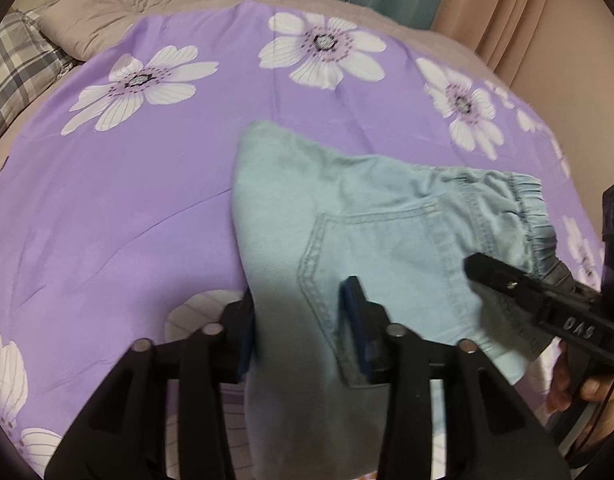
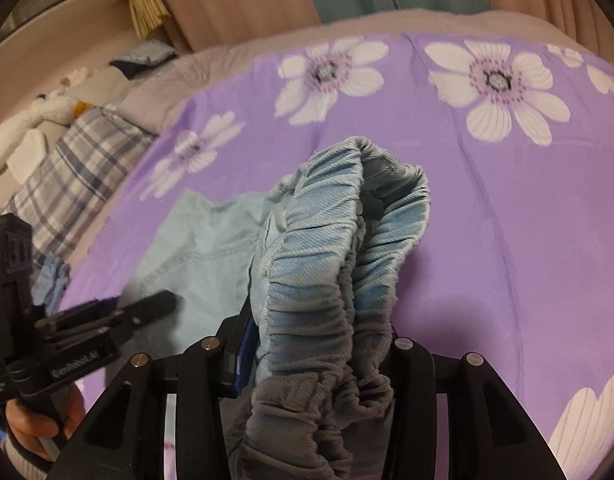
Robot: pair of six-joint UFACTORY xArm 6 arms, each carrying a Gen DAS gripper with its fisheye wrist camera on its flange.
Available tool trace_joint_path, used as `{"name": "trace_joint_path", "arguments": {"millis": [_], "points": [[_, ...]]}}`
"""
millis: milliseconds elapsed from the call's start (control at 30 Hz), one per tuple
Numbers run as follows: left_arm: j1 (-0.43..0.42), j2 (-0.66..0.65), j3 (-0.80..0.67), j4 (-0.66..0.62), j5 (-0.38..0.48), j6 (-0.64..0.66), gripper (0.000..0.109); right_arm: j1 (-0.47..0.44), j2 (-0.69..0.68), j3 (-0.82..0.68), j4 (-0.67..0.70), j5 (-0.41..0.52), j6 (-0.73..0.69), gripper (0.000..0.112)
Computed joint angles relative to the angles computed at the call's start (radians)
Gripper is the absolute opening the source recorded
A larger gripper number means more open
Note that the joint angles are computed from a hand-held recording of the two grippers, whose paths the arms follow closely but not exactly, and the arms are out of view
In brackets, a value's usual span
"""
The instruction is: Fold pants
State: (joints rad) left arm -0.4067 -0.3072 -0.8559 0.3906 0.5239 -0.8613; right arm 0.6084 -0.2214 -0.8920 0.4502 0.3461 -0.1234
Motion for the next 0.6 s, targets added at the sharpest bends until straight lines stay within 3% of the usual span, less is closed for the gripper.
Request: {"name": "trace_joint_path", "arguments": {"millis": [67,200,400,600], "points": [[0.002,-0.005,0.005,0.031,0.026,-0.030,0.067,-0.019,0.014,-0.010,0.018,0.042,-0.005,0.054],[0.006,-0.042,0.039,0.008,0.036,-0.024,0.073,-0.045,-0.008,0.020,0.067,0.071,-0.024,0.066],[-0.019,-0.109,0.084,0.023,0.059,-0.054,0.073,-0.043,-0.089,0.077,-0.003,0.088,-0.009,0.067],[-0.033,-0.126,0.127,-0.010,0.047,-0.066,0.073,-0.017,-0.156,0.160,-0.134,0.031,0.006,0.069]]}}
